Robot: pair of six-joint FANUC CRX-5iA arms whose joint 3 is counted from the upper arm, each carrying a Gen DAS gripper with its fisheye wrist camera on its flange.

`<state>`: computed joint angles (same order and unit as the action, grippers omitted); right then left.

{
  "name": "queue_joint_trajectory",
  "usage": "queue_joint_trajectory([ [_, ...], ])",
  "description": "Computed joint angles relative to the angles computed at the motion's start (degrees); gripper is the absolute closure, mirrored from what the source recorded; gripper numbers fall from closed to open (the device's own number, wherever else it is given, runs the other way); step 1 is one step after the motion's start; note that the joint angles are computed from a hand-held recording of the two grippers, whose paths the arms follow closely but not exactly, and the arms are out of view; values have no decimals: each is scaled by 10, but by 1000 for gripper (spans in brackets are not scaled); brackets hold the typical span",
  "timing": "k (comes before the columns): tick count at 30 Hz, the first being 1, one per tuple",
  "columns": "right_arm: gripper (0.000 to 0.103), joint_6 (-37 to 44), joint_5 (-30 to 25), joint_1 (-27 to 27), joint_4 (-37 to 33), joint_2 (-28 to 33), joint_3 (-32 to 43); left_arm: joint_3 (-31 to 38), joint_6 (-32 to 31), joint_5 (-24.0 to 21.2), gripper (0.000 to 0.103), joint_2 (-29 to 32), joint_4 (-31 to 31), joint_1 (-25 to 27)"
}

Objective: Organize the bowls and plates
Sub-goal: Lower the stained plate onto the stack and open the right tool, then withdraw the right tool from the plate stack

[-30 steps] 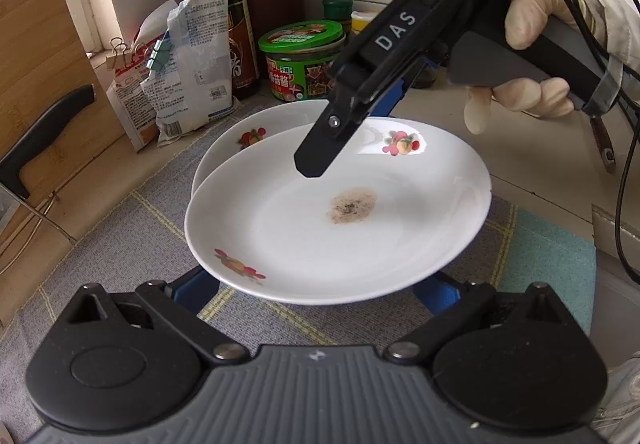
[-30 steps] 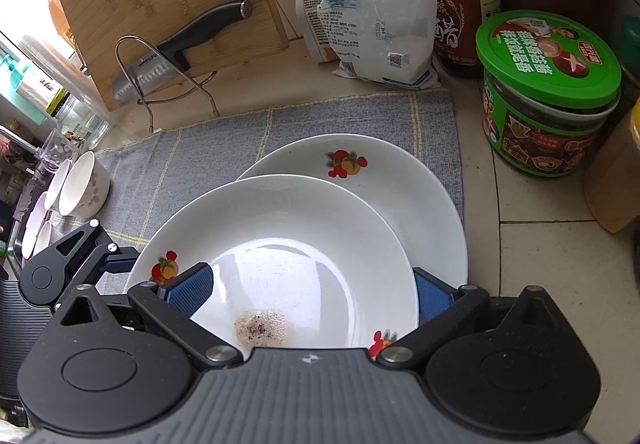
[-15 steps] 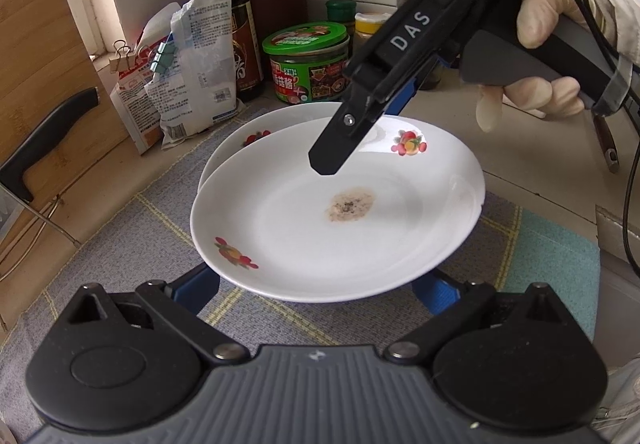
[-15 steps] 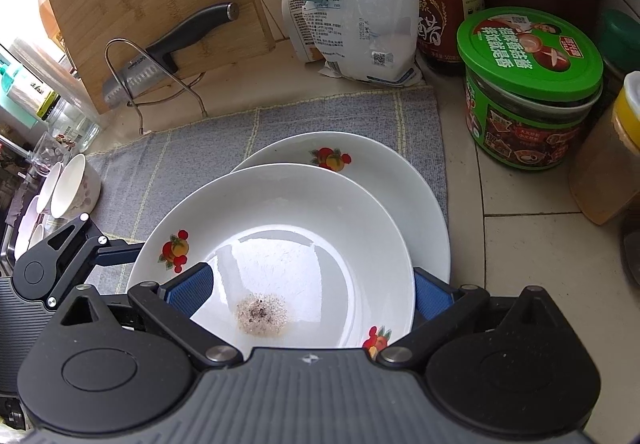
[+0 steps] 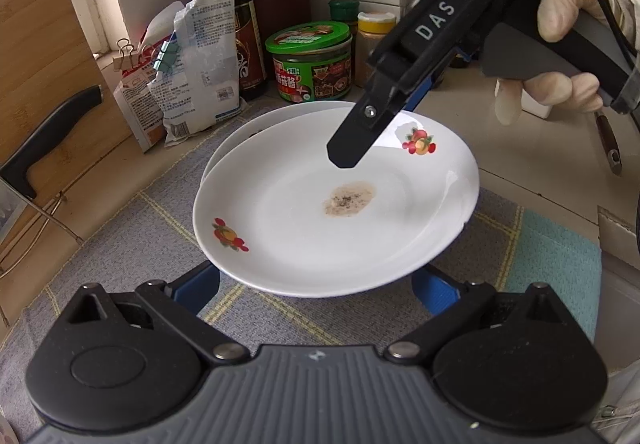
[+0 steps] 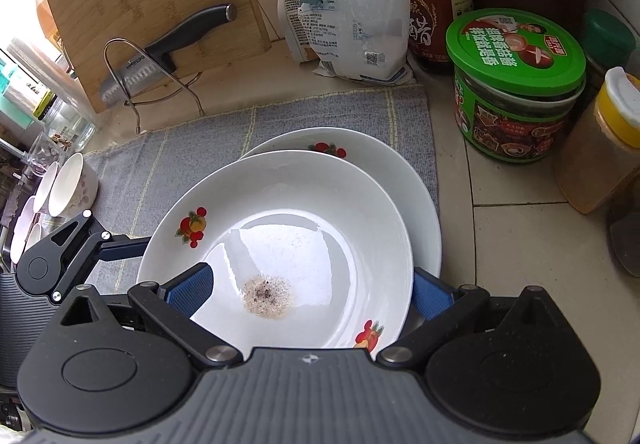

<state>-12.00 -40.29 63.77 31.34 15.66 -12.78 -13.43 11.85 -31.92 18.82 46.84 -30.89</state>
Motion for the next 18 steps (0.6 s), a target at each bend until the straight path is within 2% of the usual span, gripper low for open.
queue_joint_trajectory([
  [8,0,10,-55,13,-11,3,22,-17,-22,21,1,-8,32,-11],
  [11,0,15,-85,21,-15,6,33,-29,-41,35,1,-15,63,-17],
  [18,0,-33,-97,44,80,-4,10,-81,-97,87,1,-46,160,-37],
])
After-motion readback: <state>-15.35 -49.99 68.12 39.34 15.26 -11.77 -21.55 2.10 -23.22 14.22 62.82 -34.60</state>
